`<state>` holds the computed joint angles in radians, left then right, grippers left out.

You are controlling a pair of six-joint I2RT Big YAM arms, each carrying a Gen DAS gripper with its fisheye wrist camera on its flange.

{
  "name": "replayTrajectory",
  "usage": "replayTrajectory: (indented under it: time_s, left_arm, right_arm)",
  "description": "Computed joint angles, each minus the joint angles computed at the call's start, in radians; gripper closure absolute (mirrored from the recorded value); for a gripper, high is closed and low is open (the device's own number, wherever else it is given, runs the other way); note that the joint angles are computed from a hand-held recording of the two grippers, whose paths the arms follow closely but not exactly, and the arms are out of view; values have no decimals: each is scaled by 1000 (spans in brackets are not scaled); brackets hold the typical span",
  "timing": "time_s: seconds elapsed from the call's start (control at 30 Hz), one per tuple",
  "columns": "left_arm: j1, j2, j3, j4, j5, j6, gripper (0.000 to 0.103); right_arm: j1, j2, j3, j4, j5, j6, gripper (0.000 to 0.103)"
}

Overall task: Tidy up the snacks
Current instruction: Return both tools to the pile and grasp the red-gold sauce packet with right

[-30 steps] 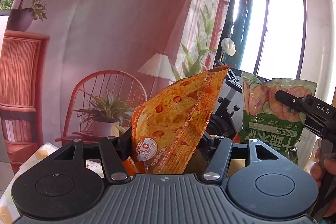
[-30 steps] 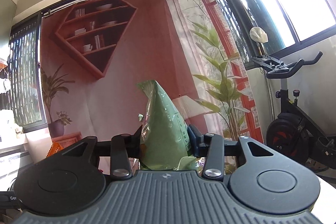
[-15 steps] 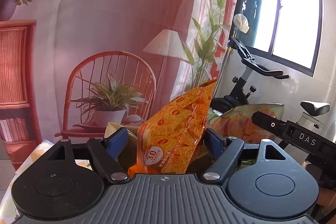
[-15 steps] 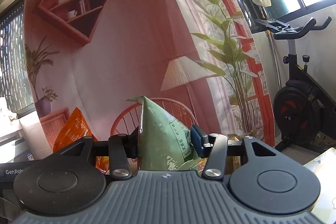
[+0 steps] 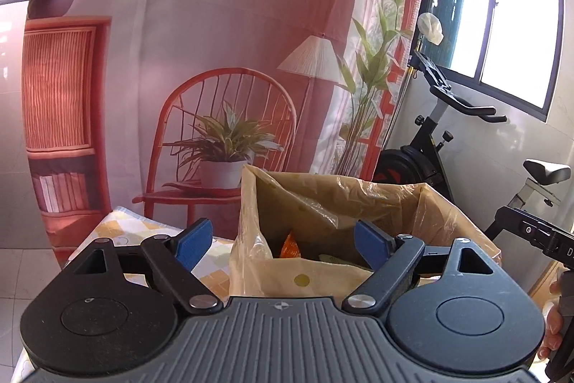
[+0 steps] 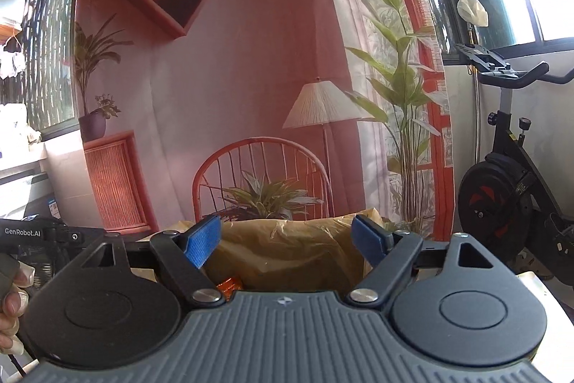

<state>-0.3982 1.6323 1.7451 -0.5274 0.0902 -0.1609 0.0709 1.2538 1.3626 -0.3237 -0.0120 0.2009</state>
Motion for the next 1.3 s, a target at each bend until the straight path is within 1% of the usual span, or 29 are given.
replayTrajectory:
  time_s: [0.07, 0.17, 0.27, 0.33, 0.43, 0.57, 0.67, 0.77, 0.9, 0.93, 1.0, 1.07, 1.1, 1.17, 1.2, 1.23, 1.3]
  left_arm:
    - [18, -42, -52, -6, 21, -21, 15]
    - [38, -100, -129, 5, 47, -38, 15]
    - [51, -148, -200, 22, 61, -40, 15]
    - [52, -173, -245, 35, 52, -33, 15]
    - [47, -190, -296, 49, 23, -21, 15]
    - [46, -199, -352, 40, -7, -25, 15]
    - [53, -204, -382, 40, -1, -51, 15]
    - [60, -201, -391, 27, 8, -68, 15]
    - [63, -200, -400, 22, 8, -72, 16]
    - [61, -202, -404, 23, 7, -74, 16]
    - [57, -198, -402, 24, 6, -75, 16]
    - [48, -202, -409, 25, 0, -77, 16]
    - [45, -203, -412, 26, -1, -76, 16]
    - [40, -204, -414, 24, -6, -77, 16]
    - [39, -204, -416, 23, -9, -78, 16]
    - [38, -204, -417, 22, -9, -80, 16]
    - [35, -203, -420, 15, -14, -82, 16]
  right_arm:
    - [-14, -42, -45, -15, -23, 17, 21]
    - [-30, -97, -97, -64, -43, 45, 21]
    - [-31, -140, -140, -116, -25, 57, 21]
    - [-25, -165, -165, -165, 5, 59, 22]
    - [-19, -192, -208, -223, 40, 76, 25]
    - [-19, -202, -254, -320, 69, 133, 28]
    - [-24, -196, -269, -409, 84, 177, 28]
    - [-32, -186, -276, -492, 64, 213, 28]
    - [-41, -180, -296, -555, 54, 307, 28]
    - [-50, -173, -297, -563, 41, 328, 28]
    - [-62, -163, -306, -549, 19, 356, 28]
    - [-65, -139, -299, -548, 27, 358, 28]
    - [-62, -133, -300, -532, 36, 358, 28]
    - [-57, -118, -297, -505, 44, 334, 29]
    - [-51, -109, -294, -495, 55, 319, 34]
    - [-44, -100, -292, -482, 69, 304, 37]
    - [-35, -84, -289, -463, 86, 285, 37]
